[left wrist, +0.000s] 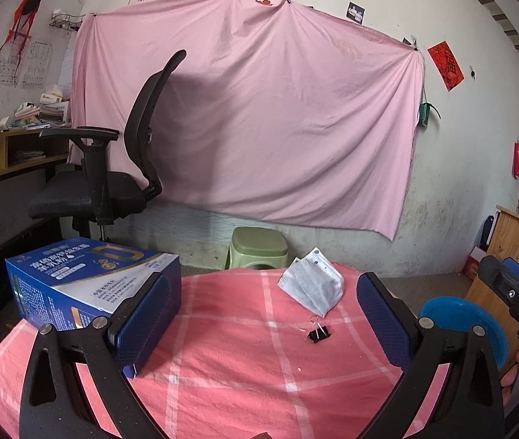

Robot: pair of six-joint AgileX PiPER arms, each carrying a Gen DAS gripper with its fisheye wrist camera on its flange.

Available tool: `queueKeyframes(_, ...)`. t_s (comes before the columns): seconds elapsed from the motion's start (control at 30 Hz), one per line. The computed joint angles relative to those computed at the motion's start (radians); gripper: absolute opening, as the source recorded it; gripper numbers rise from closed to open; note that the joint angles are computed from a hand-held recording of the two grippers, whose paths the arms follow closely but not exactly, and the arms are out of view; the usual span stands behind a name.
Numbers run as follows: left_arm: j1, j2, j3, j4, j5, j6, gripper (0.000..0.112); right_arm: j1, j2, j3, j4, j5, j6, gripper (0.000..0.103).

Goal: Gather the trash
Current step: 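Move both tools back over the table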

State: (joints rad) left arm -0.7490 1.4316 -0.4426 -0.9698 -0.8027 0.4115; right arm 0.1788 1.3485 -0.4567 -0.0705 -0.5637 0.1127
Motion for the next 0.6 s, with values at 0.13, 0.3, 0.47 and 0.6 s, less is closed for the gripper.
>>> queueKeyframes(0.13,0.019,0.050,-0.013,0.047,0.000,-0.051,0.100,-0.013,0.045,-0.014,-0.017,-0.005,0.009,0.103)
queueKeyframes(0.3,0.060,0.105,-0.050,0.108,0.034,-0.086,0.100,-0.038,0.091,-0.038,-0.065,-0.003,0.029,0.103)
queueKeyframes(0.47,0.165,0.159,-0.135,0.199,0.214,-0.112,0.100,-0.075,0.143,-0.101,-0.142,0.051,0.097,0.103)
queueKeyframes(0.6,0.228,0.206,-0.198,0.280,0.328,-0.167,0.100,-0.081,0.195,-0.183,-0.125,0.160,0.083,0.103)
